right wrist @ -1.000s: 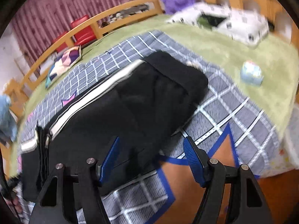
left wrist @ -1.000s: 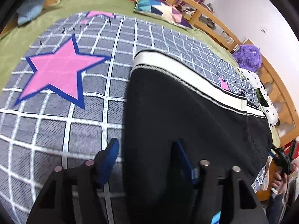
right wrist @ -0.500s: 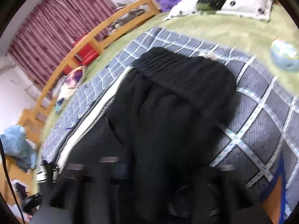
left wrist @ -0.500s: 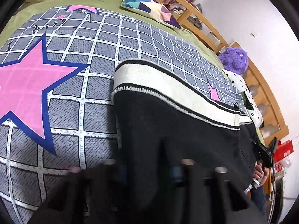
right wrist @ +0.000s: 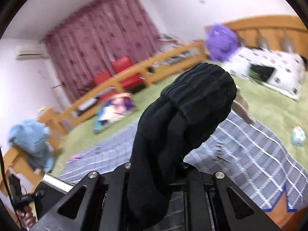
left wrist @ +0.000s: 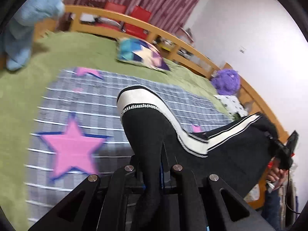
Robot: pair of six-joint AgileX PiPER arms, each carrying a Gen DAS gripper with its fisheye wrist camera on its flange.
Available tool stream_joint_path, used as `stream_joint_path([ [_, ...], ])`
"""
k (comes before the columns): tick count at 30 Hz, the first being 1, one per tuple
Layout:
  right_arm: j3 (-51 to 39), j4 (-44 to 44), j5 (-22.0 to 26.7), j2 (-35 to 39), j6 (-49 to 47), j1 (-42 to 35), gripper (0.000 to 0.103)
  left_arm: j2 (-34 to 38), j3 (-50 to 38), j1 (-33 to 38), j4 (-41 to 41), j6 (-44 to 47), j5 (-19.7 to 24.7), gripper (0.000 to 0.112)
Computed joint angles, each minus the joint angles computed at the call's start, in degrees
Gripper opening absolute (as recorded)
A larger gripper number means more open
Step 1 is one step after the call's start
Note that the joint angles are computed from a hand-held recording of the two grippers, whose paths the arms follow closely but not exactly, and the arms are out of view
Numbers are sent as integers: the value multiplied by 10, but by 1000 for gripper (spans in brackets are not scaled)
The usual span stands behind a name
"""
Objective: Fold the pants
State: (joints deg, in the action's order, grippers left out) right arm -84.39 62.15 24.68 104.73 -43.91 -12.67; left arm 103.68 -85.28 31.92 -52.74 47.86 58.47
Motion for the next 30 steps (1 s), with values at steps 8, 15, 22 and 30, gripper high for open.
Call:
stream_joint_path([
  [8,27,-128,32,98,113,64,24,38,89,68,156,5,-112,35],
  [15,138,-329,-10,56,311,71,34,2,199,126,88,105,-157,56],
  [22,164,-544,-17,-65,484,195,35,-74,339,103,-12,238,-211,70],
  [30,11,-491,1,88,420,400,43,-146,436,121,-32,322,-281,74],
])
